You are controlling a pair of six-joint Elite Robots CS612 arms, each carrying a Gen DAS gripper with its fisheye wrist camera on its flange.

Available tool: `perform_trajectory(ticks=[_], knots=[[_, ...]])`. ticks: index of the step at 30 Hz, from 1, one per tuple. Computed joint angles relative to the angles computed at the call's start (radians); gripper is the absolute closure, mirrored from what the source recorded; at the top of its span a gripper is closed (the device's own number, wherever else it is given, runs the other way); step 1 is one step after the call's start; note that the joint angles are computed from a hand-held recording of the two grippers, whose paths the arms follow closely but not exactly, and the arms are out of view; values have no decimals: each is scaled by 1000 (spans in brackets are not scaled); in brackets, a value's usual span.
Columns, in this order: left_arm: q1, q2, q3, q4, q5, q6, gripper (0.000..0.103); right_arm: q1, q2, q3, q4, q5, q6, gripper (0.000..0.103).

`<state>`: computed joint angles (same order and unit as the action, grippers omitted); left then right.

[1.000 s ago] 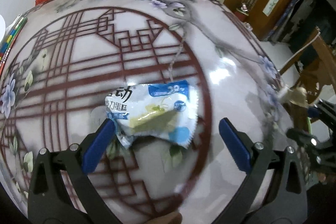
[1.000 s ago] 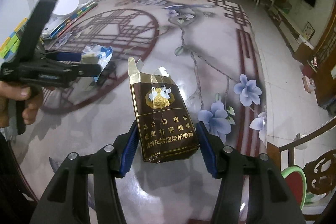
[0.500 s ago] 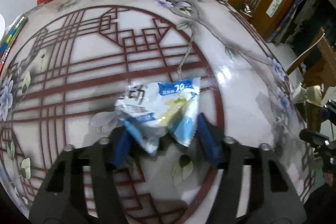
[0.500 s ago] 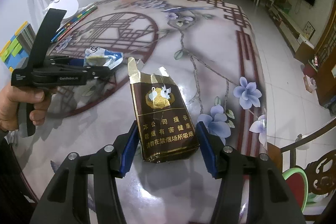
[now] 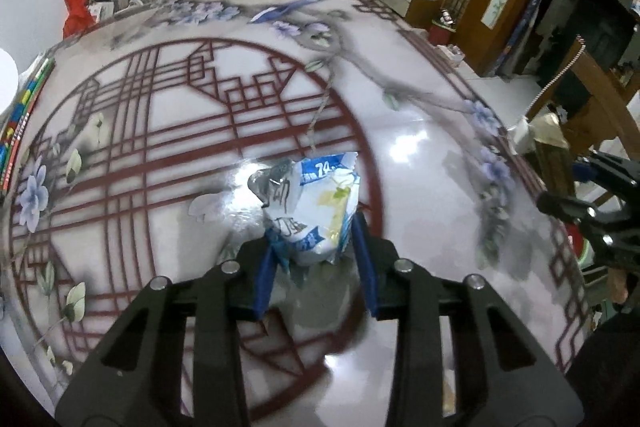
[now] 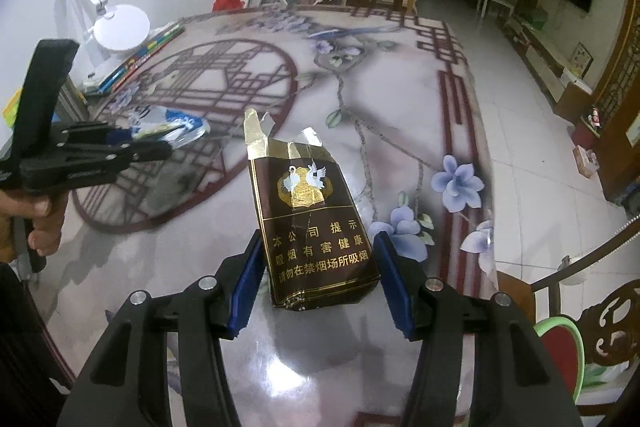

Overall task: Collect trash
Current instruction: 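Carry the pack and wrapper over the red bin and open both tools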

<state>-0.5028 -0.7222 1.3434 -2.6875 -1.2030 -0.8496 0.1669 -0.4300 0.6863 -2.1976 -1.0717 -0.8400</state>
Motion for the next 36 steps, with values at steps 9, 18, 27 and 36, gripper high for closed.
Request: perform_trajectory(ticks=[9, 18, 27, 36], knots=[[-31, -2, -49, -12, 0, 65, 69, -35, -51, 80, -91, 64, 79, 50], [-63, 74, -214, -1, -62, 168, 69, -95, -79, 140, -220, 73, 201, 50], [-90, 203, -465, 68, -154, 264, 70, -163, -65, 125, -288, 33, 362, 50], [-115, 402, -852, 232, -244, 355, 70, -216, -35, 73, -298, 0, 490, 50]])
